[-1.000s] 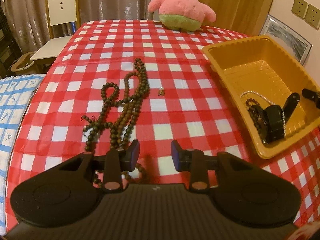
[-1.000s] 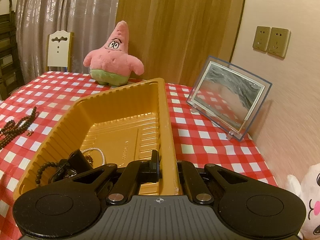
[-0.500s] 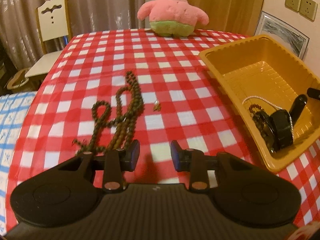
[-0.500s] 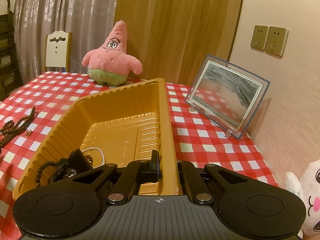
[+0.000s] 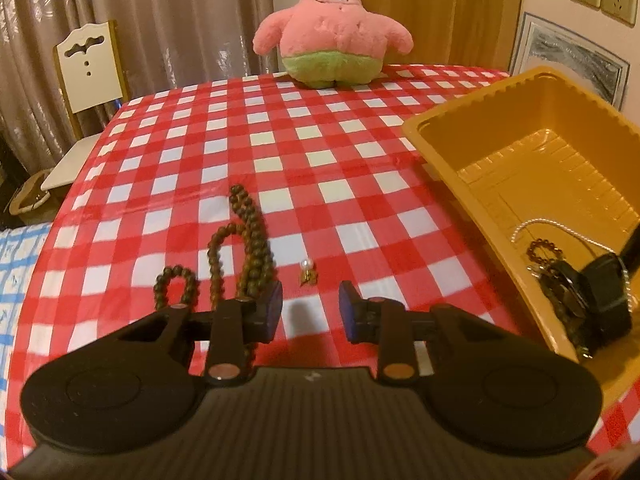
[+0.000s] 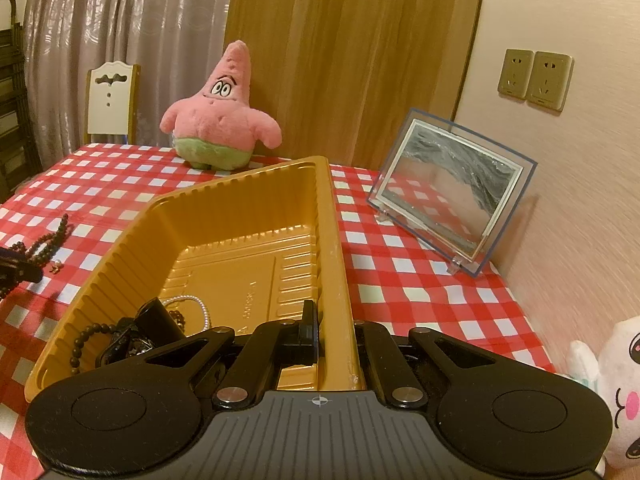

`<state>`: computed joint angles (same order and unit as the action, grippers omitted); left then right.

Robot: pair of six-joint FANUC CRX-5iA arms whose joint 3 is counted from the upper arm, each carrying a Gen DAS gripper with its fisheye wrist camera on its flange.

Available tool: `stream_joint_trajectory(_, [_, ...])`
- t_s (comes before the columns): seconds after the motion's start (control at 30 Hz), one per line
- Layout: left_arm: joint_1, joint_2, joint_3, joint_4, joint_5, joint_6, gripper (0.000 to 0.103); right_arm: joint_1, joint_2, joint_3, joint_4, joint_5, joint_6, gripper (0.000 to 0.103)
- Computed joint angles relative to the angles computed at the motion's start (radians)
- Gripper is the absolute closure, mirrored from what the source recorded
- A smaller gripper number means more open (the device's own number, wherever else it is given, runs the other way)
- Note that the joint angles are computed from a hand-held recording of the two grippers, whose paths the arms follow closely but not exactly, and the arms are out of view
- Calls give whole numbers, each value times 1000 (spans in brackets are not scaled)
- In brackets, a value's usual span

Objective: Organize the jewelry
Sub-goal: 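Grasp the small gold pendant with pearl using the left tool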

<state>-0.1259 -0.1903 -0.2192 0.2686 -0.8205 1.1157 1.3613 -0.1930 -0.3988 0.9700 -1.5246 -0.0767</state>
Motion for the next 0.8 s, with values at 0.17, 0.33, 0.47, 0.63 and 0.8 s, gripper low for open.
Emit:
stream_joint_trajectory(0.17, [-11, 47, 34, -5, 5, 16, 79, 0, -1, 0, -1, -1, 0, 100])
stream_joint_trajectory(0.33, [-30, 89, 74, -49, 0, 56, 87, 2, -3, -2, -2, -2, 0, 100])
stream_joint_trajectory(0.47, [-37, 103, 86, -78, -1, 81, 92, 2, -3, -2, -4, -3, -2, 100])
stream_joint_trajectory(0.63, [-37, 102, 84, -74, 1, 77, 94, 9, -8, -10, -10, -9, -8, 100])
stream_joint_trajectory(0.8, [-29, 83, 80, -55, -18, 78, 94, 9, -11, -15, -8, -8, -10, 100])
